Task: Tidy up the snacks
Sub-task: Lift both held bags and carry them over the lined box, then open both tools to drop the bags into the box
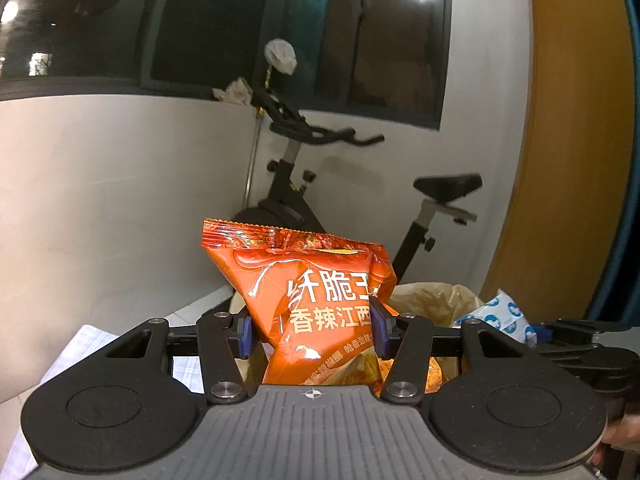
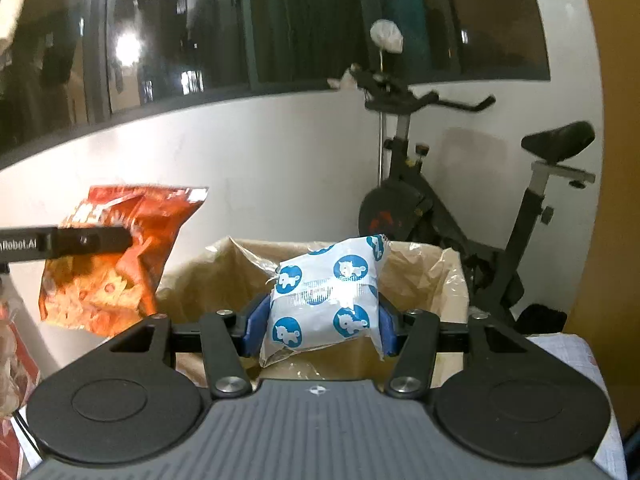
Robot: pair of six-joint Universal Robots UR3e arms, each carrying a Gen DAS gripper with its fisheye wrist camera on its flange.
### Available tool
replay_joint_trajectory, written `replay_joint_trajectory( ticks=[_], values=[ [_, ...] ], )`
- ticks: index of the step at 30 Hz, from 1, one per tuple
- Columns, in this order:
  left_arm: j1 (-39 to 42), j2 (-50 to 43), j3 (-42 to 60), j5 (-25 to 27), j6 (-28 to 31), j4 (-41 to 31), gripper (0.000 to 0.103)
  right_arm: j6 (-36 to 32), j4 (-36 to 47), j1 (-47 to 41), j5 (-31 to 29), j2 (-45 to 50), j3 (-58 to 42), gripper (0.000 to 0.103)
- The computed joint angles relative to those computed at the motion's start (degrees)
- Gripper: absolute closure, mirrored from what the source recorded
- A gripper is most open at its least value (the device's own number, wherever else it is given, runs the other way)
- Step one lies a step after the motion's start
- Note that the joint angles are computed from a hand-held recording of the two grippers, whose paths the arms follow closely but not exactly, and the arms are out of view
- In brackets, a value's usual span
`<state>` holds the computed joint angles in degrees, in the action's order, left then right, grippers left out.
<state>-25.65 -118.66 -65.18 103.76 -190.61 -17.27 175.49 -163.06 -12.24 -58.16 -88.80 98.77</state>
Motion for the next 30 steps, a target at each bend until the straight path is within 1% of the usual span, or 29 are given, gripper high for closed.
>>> replay_joint_trajectory(
  ticks=[4,7,13,17,19,21,23,24,26,30],
  values=[
    [0.9,-3.3,5.9,-0.8,-0.6,-5.4,0.048,-0.7,5.7,1.5,-2.2,5.7,-7.0,0.047],
    [1.5,-5.9,9.4,-1.4,-0.6,-8.2,0.048,-0.6,7.6,2.1,-3.4,8.0,-9.3,0.047],
    [2.0,-8.4,12.6,-0.7,1.1,-11.5,0.047,-1.8,10.7,3.3,-6.3,10.2,-11.5,0.047],
    [2.7,-8.7,13.3,-1.4,1.8,-13.2,0.046,-1.6,12.3,4.1,-7.9,11.0,-12.4,0.046],
    [3.2,-9.1,14.4,-2.3,1.9,-14.7,0.042,-1.6,12.7,4.4,-9.0,11.4,-12.9,0.044],
    [3.4,-8.9,13.9,-2.2,1.9,-14.7,0.031,-1.6,13.4,4.9,-10.4,11.7,-13.6,0.042],
    [3.5,-8.1,12.3,-2.0,2.4,-13.8,0.028,-1.7,13.4,5.0,-10.8,11.7,-13.7,0.041],
    [3.3,-8.0,12.4,-1.8,2.5,-14.0,0.028,-1.8,13.5,5.0,-10.8,11.7,-13.8,0.038],
    [3.4,-7.4,11.7,-2.2,3.0,-14.1,0.028,-1.9,14.0,5.1,-10.9,11.7,-14.3,0.034],
    [2.8,-7.1,11.9,-1.3,3.5,-13.9,0.027,-1.9,14.0,5.3,-11.3,11.2,-14.3,0.028]
  ],
)
